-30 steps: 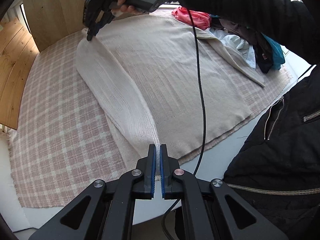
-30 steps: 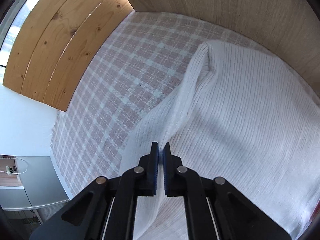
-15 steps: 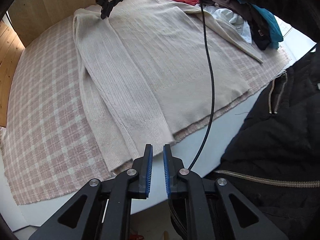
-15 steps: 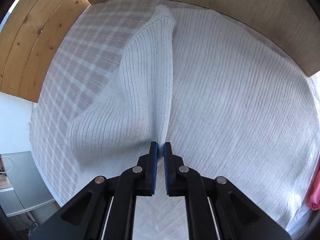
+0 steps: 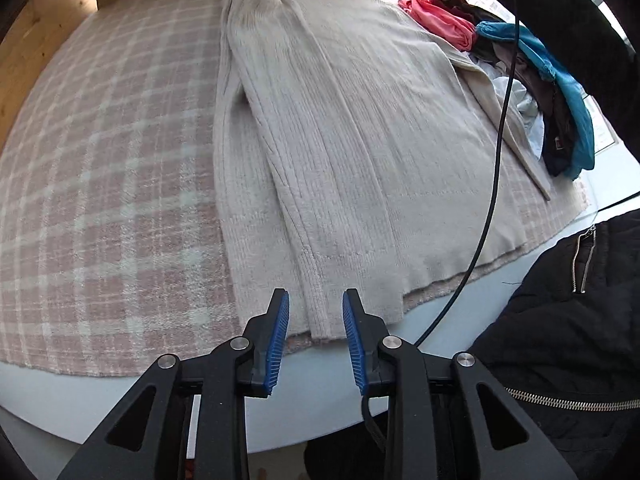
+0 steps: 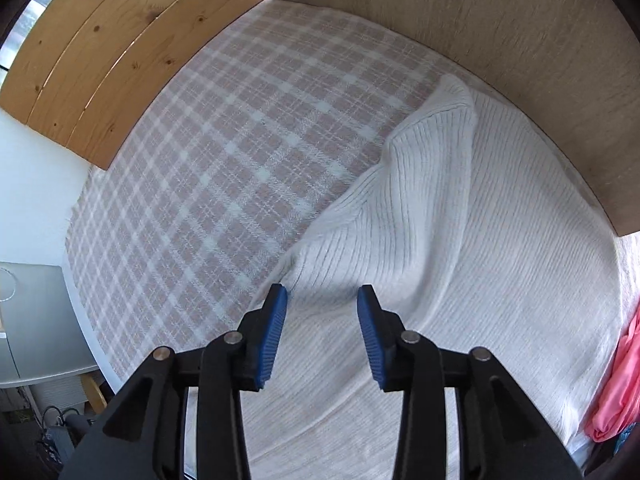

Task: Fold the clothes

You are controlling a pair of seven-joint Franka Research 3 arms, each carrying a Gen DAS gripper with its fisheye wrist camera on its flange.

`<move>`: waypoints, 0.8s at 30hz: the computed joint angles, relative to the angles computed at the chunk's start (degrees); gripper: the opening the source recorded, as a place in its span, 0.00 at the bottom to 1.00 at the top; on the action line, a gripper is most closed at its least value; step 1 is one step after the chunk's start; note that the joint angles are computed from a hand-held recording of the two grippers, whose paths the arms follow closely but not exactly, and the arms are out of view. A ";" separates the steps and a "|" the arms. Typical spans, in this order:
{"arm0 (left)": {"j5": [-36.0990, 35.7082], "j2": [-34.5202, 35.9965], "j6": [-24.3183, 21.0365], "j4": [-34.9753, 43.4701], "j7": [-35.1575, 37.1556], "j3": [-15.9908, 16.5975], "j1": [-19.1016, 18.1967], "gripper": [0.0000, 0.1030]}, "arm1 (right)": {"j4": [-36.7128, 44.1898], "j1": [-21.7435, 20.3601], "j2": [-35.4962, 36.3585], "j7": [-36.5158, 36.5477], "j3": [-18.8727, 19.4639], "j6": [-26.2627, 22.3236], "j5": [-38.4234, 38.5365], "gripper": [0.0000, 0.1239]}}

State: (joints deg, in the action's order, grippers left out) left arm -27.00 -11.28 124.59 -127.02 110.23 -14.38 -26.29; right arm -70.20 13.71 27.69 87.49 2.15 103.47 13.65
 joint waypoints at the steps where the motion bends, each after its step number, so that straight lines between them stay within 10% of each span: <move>1: 0.31 0.58 -0.08 0.31 0.26 -0.20 -0.14 0.26 | 1.84 0.23 1.16 0.80 -0.05 -0.87 -0.21 0.29; 13: 3.63 6.61 4.98 6.45 1.20 -0.77 1.59 0.28 | 15.87 7.05 9.42 1.13 -1.97 -12.17 -12.35 0.30; 24: 19.19 22.42 3.79 23.26 -0.52 -4.08 3.10 0.32 | 8.19 3.14 4.61 -0.14 -1.24 -8.74 -7.71 0.11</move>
State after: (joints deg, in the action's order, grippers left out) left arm -7.81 11.14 128.38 -103.76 109.72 -18.46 -23.19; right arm -62.01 16.85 32.30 87.36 0.91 94.74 5.93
